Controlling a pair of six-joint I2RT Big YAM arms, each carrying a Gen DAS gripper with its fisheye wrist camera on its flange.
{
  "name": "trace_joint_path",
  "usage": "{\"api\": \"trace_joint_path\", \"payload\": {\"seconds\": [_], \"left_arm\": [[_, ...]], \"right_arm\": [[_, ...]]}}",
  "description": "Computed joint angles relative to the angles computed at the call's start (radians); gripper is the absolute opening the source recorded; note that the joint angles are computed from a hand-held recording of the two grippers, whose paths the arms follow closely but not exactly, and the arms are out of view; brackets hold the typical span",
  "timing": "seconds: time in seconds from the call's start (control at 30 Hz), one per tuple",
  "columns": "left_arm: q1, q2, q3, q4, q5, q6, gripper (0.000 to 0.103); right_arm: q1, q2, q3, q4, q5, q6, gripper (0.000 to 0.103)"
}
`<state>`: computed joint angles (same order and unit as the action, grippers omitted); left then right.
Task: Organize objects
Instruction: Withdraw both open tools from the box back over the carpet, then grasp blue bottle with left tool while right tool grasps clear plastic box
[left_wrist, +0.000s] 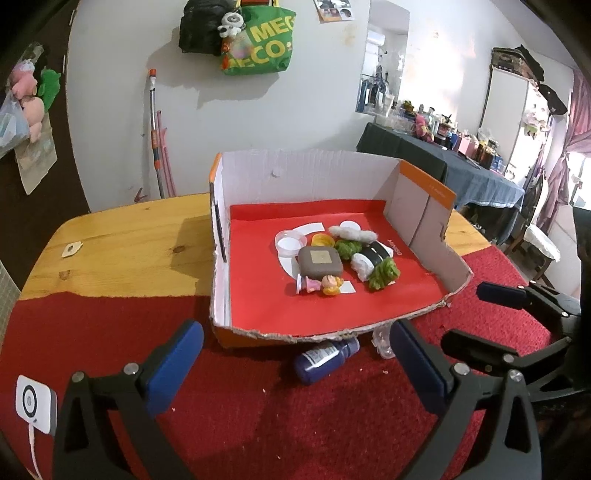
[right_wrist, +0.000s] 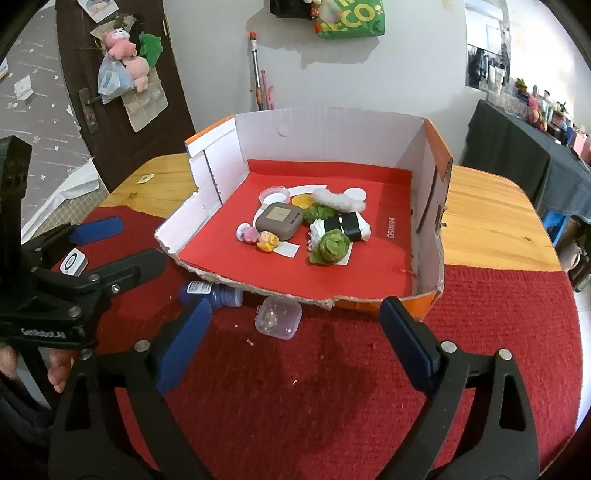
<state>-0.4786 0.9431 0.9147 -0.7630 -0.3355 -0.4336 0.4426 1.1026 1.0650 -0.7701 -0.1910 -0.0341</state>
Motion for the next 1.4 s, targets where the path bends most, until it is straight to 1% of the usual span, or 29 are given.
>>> {"api": "trace_joint_path", "payload": {"seconds": [0.17,0.47,0.67,0.87,1.4], "left_arm": [[-0.006,-0.012,-0.019,0.0,-0.008,-0.02,0.103],[-0.008,-0.01,-0.048,0.007,-0.01,-0.041,0.103],[-0.005,-0.008,-0.07,0.024,0.007,-0.043,0.103],[0.01,0.003,-0.089,0.044,0.048,-0.036,0.103],[0.045,0.026,-0.107,0.054,0.119,0.0,0.103]], "right_arm": [[0.003,-0.016,-0.016,-0.002,0.0,-0.002,0.094],[0.006,-0.034,-0.054,0.008,-0.031,0.0,0.094],[0.01,-0.021,-0.067,0.007,-0.035,0.001,0.094],[0.008,0.001,-0.065,0.008,-0.021,0.001,0.094],[0.021,0.056,-0.066,0.012,0.009,0.021,0.094]]}}
